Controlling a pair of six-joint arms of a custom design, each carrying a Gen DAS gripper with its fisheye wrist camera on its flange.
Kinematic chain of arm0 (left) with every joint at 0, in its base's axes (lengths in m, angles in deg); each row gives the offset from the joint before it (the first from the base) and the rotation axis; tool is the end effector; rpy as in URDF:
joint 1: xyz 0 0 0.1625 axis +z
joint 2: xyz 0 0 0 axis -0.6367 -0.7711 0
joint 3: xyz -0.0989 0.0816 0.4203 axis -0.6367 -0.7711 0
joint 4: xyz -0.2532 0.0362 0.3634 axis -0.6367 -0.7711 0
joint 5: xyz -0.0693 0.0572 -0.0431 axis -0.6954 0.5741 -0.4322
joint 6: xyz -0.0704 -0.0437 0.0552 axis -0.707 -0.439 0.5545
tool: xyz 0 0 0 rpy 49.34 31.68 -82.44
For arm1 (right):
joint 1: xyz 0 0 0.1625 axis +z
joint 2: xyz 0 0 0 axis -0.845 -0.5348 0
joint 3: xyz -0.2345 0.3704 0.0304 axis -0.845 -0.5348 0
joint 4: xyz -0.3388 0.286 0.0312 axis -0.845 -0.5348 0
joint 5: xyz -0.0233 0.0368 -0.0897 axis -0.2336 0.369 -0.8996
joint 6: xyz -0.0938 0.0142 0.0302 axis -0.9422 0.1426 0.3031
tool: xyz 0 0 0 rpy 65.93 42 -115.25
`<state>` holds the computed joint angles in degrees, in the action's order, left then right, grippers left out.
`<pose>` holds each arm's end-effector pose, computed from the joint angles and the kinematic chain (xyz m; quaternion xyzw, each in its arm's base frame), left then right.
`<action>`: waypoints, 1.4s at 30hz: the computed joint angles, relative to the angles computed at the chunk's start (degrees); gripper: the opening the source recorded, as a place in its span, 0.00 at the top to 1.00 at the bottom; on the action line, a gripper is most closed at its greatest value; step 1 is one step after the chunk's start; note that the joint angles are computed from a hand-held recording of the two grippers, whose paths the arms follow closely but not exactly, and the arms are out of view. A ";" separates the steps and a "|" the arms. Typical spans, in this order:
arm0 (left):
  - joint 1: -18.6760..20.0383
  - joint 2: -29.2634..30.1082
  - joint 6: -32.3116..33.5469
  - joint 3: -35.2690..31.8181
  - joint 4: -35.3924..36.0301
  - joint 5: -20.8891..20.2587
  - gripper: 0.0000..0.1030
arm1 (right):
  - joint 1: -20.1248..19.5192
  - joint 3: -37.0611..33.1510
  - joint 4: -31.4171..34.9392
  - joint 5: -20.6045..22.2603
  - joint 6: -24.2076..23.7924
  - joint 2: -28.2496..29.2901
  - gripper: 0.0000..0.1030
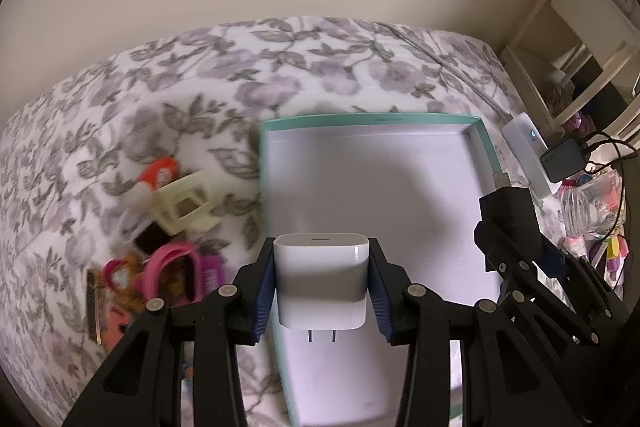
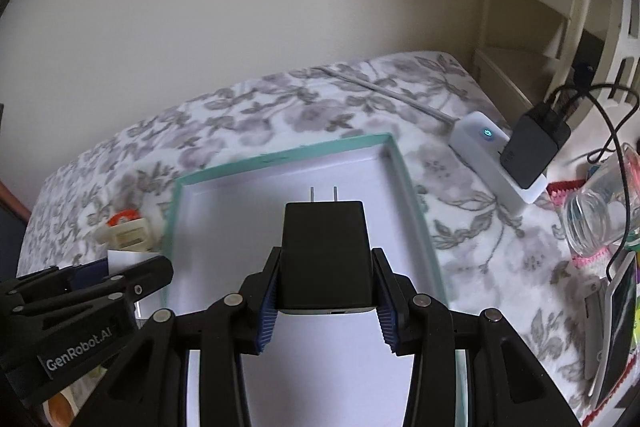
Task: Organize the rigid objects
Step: 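Carry both chargers into the white tray and open both tools, then move both tools back over the pile of items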
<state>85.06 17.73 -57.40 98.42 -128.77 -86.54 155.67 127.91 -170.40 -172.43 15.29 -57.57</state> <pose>-0.2506 -0.5394 0.0725 0.0939 0.9255 -0.1514 0.3341 0.1414 -0.4927 0.1566 0.0405 -0.9029 0.2858 0.3186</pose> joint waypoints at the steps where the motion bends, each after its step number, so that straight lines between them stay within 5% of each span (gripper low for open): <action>1: 0.08 0.93 0.52 -0.49 -0.44 -0.04 0.57 | -0.62 -0.03 0.09 0.28 0.04 -0.17 0.57; 15: 1.74 6.47 -0.08 -3.26 0.28 0.35 0.57 | -3.63 -0.67 2.38 0.02 0.33 1.07 0.57; 35: 0.11 2.41 -2.13 -1.08 0.11 2.23 0.46 | -1.98 -0.85 3.48 -2.41 -0.57 1.05 0.54; 39: -0.31 0.61 -3.21 0.41 0.56 3.36 0.20 | -1.20 -0.60 3.10 -2.78 -0.72 1.04 0.32; 42: -0.56 -1.23 -3.84 2.18 -0.64 4.18 0.19 | -0.56 -0.36 2.85 -3.21 -0.89 1.18 0.30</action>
<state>84.50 16.51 -61.24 100.60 -129.41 -82.36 155.11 127.55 -167.55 -175.63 14.40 -56.39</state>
